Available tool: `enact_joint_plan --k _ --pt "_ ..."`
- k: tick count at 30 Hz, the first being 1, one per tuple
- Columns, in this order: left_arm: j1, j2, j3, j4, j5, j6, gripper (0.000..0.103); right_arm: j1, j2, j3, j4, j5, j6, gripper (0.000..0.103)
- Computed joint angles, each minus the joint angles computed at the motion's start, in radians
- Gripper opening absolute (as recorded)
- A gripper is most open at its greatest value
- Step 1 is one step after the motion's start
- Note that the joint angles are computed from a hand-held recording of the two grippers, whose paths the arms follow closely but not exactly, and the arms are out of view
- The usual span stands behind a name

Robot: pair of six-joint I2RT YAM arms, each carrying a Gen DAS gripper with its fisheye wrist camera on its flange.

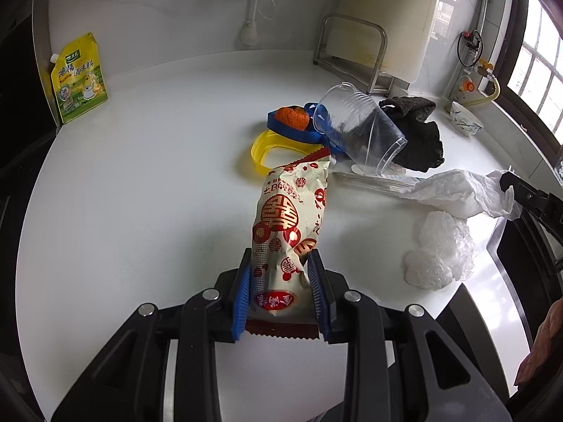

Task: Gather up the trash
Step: 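Carry the snack wrapper with the left tool while the right carries the tissue over the basket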

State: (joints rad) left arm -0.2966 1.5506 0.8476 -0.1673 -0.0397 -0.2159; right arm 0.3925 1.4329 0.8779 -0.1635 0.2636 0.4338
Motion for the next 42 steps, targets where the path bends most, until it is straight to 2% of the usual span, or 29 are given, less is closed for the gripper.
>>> enact_joint_plan --k 11,17,22,27,34,38,42 --pt "-0.009 -0.27 -0.118 -0.045 0.057 0.042 0.031 0.143 -0.209 -0.048 -0.141 0.152 0.069 0.006" --pt "-0.06 -0.455 -0.208 -0.087 0.052 0.052 0.031 0.266 -0.329 -0.105 -0.237 0.268 0.159 0.006" --pt "-0.112 -0.572 -0.263 -0.137 0.039 0.053 0.031 0.39 -0.423 -0.147 -0.35 0.371 0.283 0.006" --pt "-0.202 -0.678 -0.313 -0.189 0.001 0.043 0.031 0.553 -0.517 -0.204 -0.521 0.49 0.509 0.006" --pt "-0.361 -0.746 -0.388 -0.225 -0.064 0.008 0.031 0.816 -0.579 -0.291 -0.788 0.577 0.955 0.006" --pt "-0.431 -0.713 -0.432 -0.19 -0.071 -0.029 0.031 0.963 -0.558 -0.361 -0.855 0.589 1.186 0.006" --pt "-0.508 -0.656 -0.47 -0.128 -0.115 -0.045 0.031 1.06 -0.521 -0.444 -0.838 0.547 1.353 0.006"
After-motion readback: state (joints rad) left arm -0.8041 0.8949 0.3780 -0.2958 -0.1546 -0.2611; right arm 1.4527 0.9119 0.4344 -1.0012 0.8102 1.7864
